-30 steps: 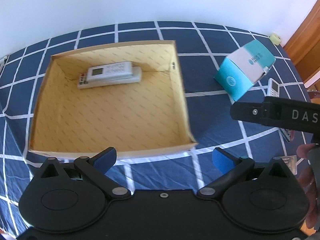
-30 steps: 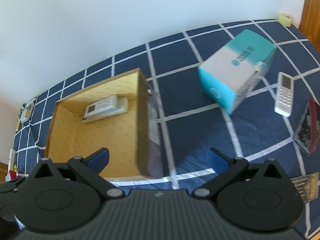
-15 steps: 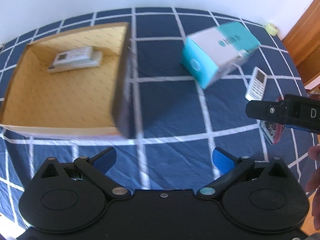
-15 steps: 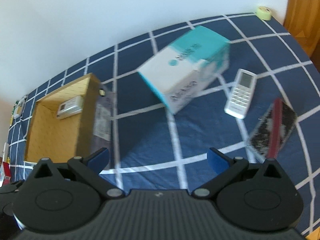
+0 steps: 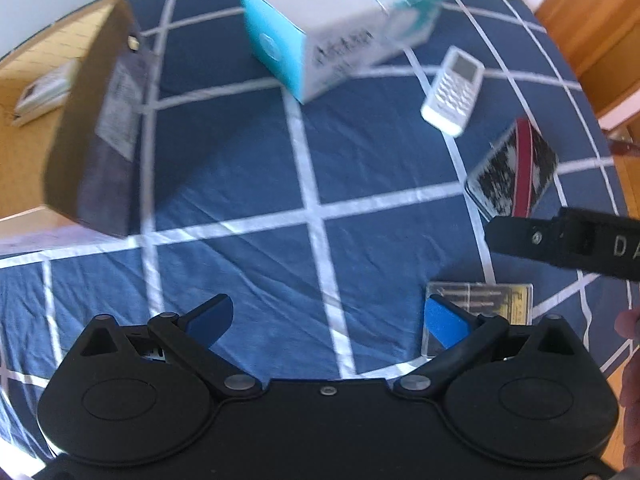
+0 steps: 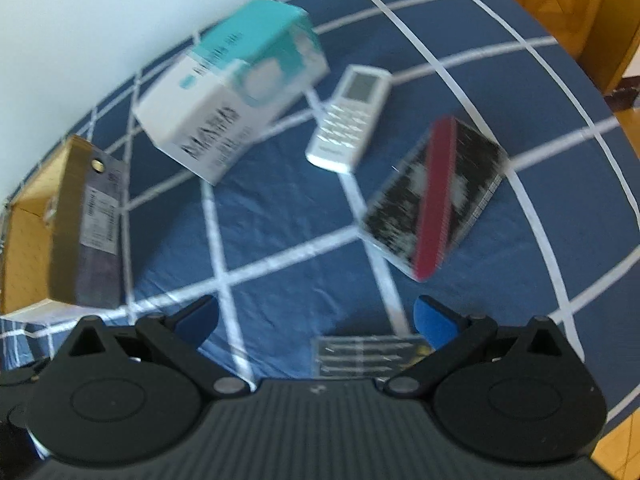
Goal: Organize objects
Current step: 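Move the right tool toward the clear screwdriver set case, then close the right tool on the clear screwdriver set case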
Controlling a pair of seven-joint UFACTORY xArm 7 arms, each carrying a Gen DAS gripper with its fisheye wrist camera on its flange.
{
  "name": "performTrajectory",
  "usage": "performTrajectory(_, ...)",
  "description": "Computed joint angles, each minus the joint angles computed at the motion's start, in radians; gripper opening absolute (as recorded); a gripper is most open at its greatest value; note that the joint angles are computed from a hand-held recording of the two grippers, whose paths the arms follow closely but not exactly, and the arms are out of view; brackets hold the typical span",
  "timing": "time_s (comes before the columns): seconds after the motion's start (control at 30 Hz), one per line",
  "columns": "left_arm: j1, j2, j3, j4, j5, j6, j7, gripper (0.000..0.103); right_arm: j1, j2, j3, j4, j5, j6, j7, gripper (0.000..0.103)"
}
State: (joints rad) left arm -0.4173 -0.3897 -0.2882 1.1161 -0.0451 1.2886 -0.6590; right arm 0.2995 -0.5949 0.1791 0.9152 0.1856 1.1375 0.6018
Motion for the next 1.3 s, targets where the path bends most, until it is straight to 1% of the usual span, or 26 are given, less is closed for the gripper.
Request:
performTrajectory(0.17, -0.028, 0.051, -0.022, -0.012, -0.016, -0.021, -0.018, 0.103, -0.006, -0.05, -0.03, -0.084, 0.021, 0.0, -0.019, 0.103)
performTrajectory(0.33, -0.063, 0.093, -0.028, -0.024, -0.036, -0.033, -0.021, 0.103, -0.019, -0.076, -0.042, -0.151, 0.032, 0.016, -0.022, 0.103)
performTrajectory(0.5, -0.086, 0.111, -0.024, -0.047, -0.062, -0.068, -0.04, 0.103, -0.021, -0.092, -0.051, -0.198, 0.046, 0.017, -0.037, 0.103)
performTrajectory(0.67, -0.107, 0.13, -0.023, -0.056, -0.082, -0.098, -0.038, 0.097, -0.022, -0.091, -0.044, -0.215, 0.044, 0.034, -0.038, 0.102)
performTrajectory(0.73, -0.114, 0.136, -0.022, -0.058, -0.096, -0.111, -0.036, 0.096, -0.018, -0.095, -0.049, -0.228, 0.053, 0.031, -0.047, 0.1)
performTrajectory(0.8, -0.121, 0.142, -0.023, -0.06, -0.106, -0.122, -0.036, 0.088, -0.016, -0.102, -0.055, -0.241, 0.059, 0.026, -0.059, 0.099)
performTrajectory(0.83, -0.124, 0.148, -0.022, -0.058, -0.113, -0.122, -0.034, 0.083, -0.017, -0.103, -0.056, -0.244, 0.059, 0.027, -0.062, 0.095)
performTrajectory(0.9, -0.13, 0.152, -0.019, -0.061, -0.131, -0.134, -0.033, 0.082, -0.018, -0.104, -0.06, -0.251, 0.06, 0.028, -0.072, 0.089)
performTrajectory(1.0, -0.135, 0.156, -0.019, -0.058, -0.141, -0.147, -0.032, 0.076, -0.021, -0.111, -0.068, -0.264, 0.069, 0.023, -0.085, 0.085)
performTrajectory(1.1, -0.14, 0.16, -0.02, -0.054, -0.145, -0.159, -0.031, 0.071, -0.023, -0.115, -0.068, -0.269, 0.07, 0.016, -0.096, 0.084)
performTrajectory(1.17, -0.141, 0.163, -0.011, -0.054, -0.162, -0.172, -0.016, 0.061, -0.027, -0.114, -0.067, -0.267, 0.067, 0.018, -0.098, 0.081)
performTrajectory(1.23, -0.143, 0.175, -0.011, -0.043, -0.176, -0.18, -0.008, 0.056, -0.031, -0.114, -0.065, -0.263, 0.058, 0.023, -0.101, 0.075)
performTrajectory(1.3, -0.145, 0.185, -0.012, -0.031, -0.178, -0.18, -0.009, 0.055, -0.033, -0.113, -0.066, -0.26, 0.053, 0.03, -0.108, 0.072)
